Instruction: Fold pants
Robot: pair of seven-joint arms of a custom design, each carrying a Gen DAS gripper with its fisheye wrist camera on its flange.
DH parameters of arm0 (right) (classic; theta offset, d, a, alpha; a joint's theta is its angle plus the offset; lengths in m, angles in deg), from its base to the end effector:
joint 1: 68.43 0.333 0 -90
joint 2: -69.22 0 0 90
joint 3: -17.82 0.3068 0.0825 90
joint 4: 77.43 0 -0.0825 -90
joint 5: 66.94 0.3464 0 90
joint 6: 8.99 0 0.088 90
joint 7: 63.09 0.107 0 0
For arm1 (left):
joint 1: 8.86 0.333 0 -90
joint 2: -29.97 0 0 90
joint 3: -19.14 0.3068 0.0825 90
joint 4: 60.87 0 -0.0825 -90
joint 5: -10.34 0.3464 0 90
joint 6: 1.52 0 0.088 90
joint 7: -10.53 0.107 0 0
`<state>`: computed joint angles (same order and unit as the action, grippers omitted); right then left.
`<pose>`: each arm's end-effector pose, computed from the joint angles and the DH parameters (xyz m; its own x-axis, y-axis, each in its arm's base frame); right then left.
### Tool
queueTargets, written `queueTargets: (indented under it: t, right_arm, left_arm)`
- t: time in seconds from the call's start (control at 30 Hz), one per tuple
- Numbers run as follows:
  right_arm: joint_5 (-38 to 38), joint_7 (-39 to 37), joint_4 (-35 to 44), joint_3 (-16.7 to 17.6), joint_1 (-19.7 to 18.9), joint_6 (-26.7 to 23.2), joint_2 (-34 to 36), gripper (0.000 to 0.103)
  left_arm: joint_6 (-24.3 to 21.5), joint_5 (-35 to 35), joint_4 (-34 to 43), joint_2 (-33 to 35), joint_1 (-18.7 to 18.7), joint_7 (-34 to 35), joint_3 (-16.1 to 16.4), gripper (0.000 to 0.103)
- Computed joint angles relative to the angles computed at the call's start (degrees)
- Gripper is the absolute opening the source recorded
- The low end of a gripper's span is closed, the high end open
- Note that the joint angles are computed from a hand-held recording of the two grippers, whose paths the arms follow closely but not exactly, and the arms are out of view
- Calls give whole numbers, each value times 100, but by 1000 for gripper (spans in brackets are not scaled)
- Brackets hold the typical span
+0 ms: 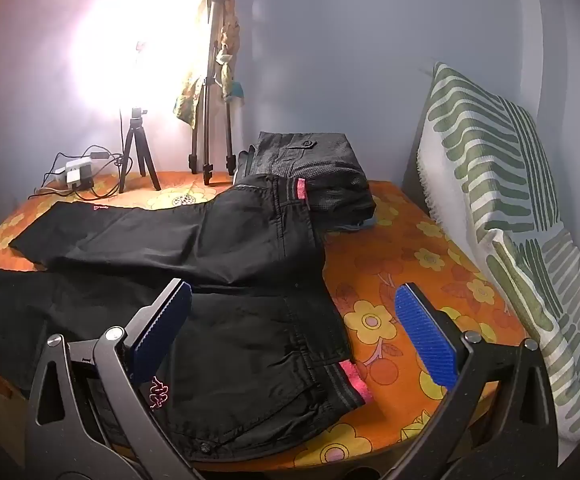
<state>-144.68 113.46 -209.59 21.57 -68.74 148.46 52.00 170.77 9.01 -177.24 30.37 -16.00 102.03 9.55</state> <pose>0.4576 0.0694 0.5300 -0.3521 -0.9343 0.0552 -0.4450 0.1153 -0.8881 0.5455 -0.1619 0.5689 -0.2920 -0.9564 0.0003 -0.5414 0.1651 -0.8244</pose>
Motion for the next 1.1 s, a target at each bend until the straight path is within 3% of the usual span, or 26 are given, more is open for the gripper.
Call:
queueTargets:
  t: [0.13, 0.3, 0.37, 0.57, 1.1]
  right_arm:
    - [39, -21, 3, 11, 18, -18, -31, 103]
    - [153, -165, 97, 28, 32, -65, 24, 103]
    - [83, -102, 84, 38, 24, -70, 17, 103]
    - [5, -27, 77, 58, 18, -96, 9, 103]
    - [23, -77, 104, 29, 65, -98, 24, 103]
  left_arm:
    - [-189, -642, 126, 68, 44, 494, 15, 103]
    - [-334, -913, 248, 102, 90, 729, 48, 103]
    - [-322, -497, 192, 24, 57, 409, 59, 103]
    - [-307, -228, 146, 65, 105, 31, 101, 103]
    - [-212, -420, -8, 12, 114, 134, 61, 103]
